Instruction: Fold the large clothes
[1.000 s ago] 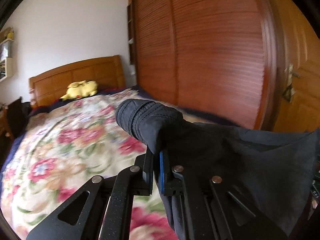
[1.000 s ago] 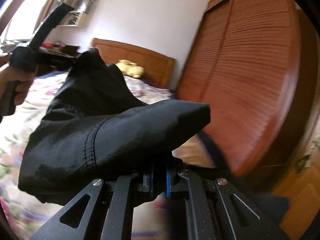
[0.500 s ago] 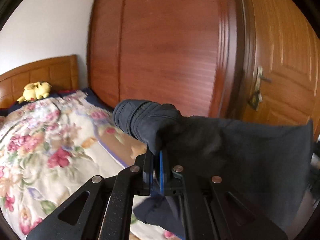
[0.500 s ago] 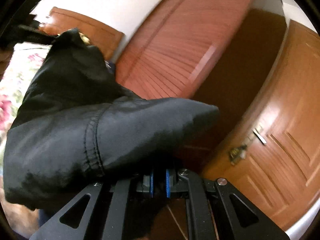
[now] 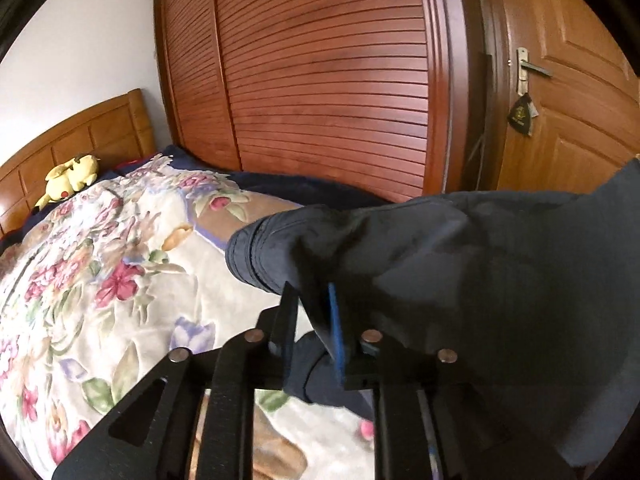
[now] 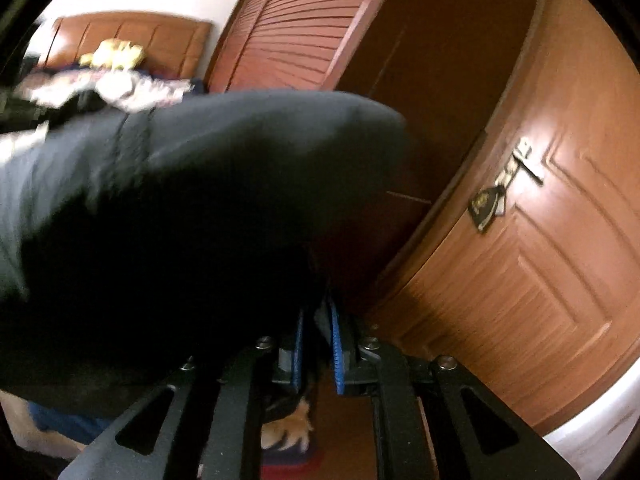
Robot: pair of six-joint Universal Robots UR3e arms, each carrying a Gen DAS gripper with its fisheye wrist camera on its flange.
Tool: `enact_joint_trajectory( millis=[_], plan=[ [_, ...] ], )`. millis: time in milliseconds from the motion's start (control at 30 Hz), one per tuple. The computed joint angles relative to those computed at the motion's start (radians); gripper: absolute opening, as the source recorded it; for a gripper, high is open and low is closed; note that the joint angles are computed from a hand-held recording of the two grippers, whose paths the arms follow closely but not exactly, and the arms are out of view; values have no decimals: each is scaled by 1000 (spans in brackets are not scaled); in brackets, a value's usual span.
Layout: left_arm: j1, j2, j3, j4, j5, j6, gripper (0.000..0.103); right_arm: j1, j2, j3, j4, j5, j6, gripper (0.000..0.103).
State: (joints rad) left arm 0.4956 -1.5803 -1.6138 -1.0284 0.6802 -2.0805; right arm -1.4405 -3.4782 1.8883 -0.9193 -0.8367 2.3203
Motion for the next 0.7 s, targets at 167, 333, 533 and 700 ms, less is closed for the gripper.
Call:
enact_joint_trajectory(
  millis=[167,333,533,700],
  plan=[
    [142,110,-29,-265,-103,245,39,175,53,59,-225,-92,268,48],
    [353,159,155,-944,-161,718,48,231,86,-112,-185,-91,353,54],
    [613,56,478,-1616,-120,1209,79,261,129,-380,-20,8,383,54],
    [768,-36,652,-1836,-69,1408,80,289,171,-568,149,96,356,54]
  ],
)
